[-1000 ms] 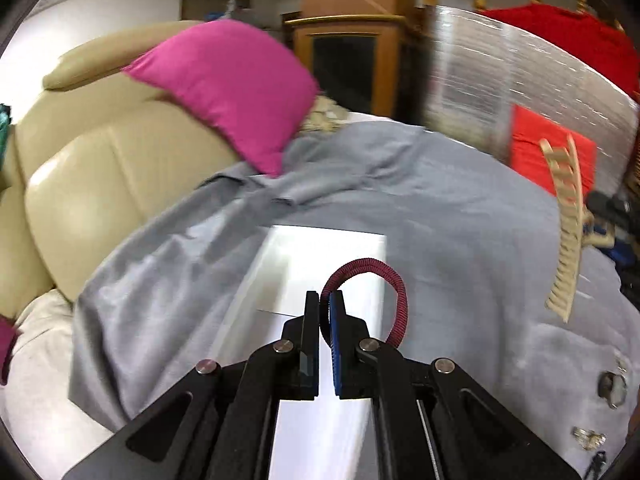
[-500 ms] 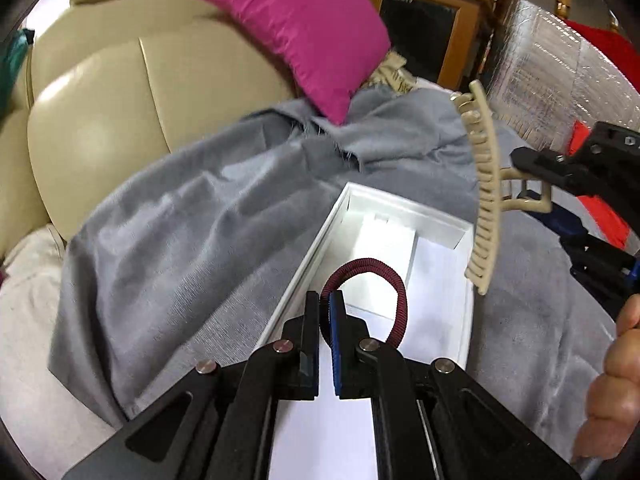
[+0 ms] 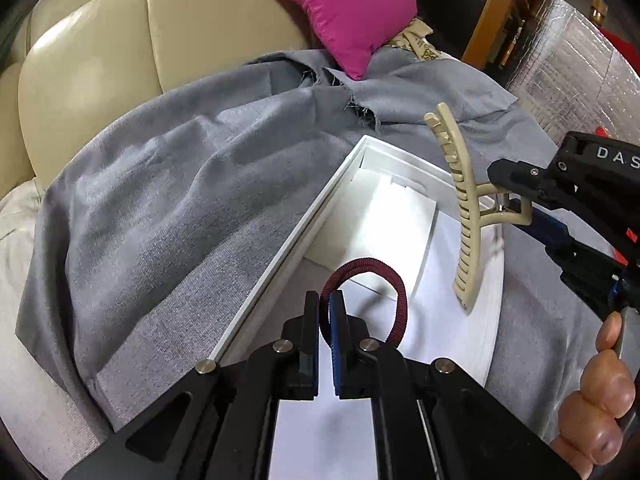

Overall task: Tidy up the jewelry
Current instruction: 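Carry both items to the white tray and open both tools to release them, then move both open tools back over the remaining jewelry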

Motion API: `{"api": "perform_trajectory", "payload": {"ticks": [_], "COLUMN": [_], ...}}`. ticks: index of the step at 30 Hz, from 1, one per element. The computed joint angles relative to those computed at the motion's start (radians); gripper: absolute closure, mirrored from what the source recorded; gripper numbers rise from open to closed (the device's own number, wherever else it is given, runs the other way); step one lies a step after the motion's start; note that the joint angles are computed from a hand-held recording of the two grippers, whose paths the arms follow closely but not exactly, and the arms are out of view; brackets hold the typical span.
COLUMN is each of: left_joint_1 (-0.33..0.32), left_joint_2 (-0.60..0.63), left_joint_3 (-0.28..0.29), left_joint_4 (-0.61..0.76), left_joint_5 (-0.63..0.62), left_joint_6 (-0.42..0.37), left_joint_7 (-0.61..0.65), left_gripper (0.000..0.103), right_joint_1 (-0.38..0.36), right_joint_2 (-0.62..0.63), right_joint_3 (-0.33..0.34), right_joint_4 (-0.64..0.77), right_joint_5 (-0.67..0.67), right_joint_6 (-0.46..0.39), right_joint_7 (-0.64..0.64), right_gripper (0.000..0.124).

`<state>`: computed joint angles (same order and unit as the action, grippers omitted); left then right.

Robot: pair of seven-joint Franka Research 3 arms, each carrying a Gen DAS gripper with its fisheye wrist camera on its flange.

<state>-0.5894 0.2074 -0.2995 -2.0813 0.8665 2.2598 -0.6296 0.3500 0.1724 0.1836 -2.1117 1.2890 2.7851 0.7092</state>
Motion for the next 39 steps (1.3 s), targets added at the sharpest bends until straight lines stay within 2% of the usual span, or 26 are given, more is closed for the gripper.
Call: {"api": "perform_trajectory", "payload": {"ticks": [4,7,8,9,11,13,17,19,21,22,24,26,29,33,37,39], "left_joint_1": [0.008,0.017,0.02,0.02,0.019,0.019,0.013,0.01,-0.005,-0.014,-0.037,-0.074,-0.121,-0.181,-0.262,-0.294], "left_joint_2": [0.005,-0.004,-0.007,-0.01,-0.015,-0.023,-0.028,-0.034,-0.038,-0.04,-0.037,-0.012,0.027,0.092,0.214,0.27], "left_joint_3": [0.002,0.005,0.007,0.007,0.005,0.003,-0.003,-0.006,-0.013,-0.017,-0.027,-0.041,-0.049,-0.043,-0.021,-0.006], "left_joint_4": [-0.005,-0.027,-0.033,-0.036,-0.039,-0.043,-0.032,-0.027,-0.004,0.007,0.04,0.101,0.173,0.275,0.438,0.51], "left_joint_5": [-0.021,-0.03,-0.03,-0.03,-0.031,-0.022,-0.017,-0.013,0.006,0.023,0.073,0.127,0.201,0.293,0.357,0.365], "left_joint_6": [0.019,0.065,0.074,0.076,0.071,0.075,0.042,0.018,-0.043,-0.072,-0.143,-0.249,-0.326,-0.334,-0.327,-0.294], "left_joint_7": [0.012,0.003,0.0,-0.001,-0.003,-0.01,0.0,0.0,0.003,0.003,0.01,0.037,0.081,0.143,0.26,0.323], "left_gripper": [0.098,0.095,0.09,0.081,0.066,0.063,0.063,0.063,0.062,0.06,0.047,0.041,0.04,0.034,0.031,0.031], "right_joint_1": [0.027,0.031,0.033,0.036,0.042,0.033,0.004,-0.012,-0.021,-0.02,-0.019,-0.021,-0.04,-0.118,-0.259,-0.332], "right_joint_2": [0.011,0.022,0.027,0.031,0.042,0.047,0.034,0.003,-0.051,-0.077,-0.149,-0.241,-0.388,-0.577,-0.727,-0.762], "right_joint_3": [0.006,0.011,0.012,0.011,0.009,0.02,0.044,0.051,0.041,0.029,-0.004,-0.049,-0.126,-0.243,-0.376,-0.434], "right_joint_4": [0.002,0.008,0.011,0.013,0.015,0.014,0.003,-0.014,-0.049,-0.067,-0.121,-0.196,-0.325,-0.491,-0.607,-0.636], "right_joint_5": [-0.097,-0.152,-0.174,-0.201,-0.265,-0.265,-0.191,-0.101,0.007,0.049,0.132,0.187,0.189,0.081,-0.095,-0.166], "right_joint_6": [0.055,0.055,0.056,0.054,0.057,0.063,0.06,0.055,0.045,0.036,0.006,-0.027,-0.074,-0.134,-0.205,-0.231], "right_joint_7": [0.047,0.085,0.104,0.129,0.188,0.192,0.137,0.057,-0.034,-0.069,-0.147,-0.216,-0.263,-0.266,-0.237,-0.227], "right_gripper": [0.091,0.09,0.089,0.086,0.069,0.068,0.068,0.068,0.068,0.068,0.068,0.068,0.068,0.068,0.068,0.068]}}
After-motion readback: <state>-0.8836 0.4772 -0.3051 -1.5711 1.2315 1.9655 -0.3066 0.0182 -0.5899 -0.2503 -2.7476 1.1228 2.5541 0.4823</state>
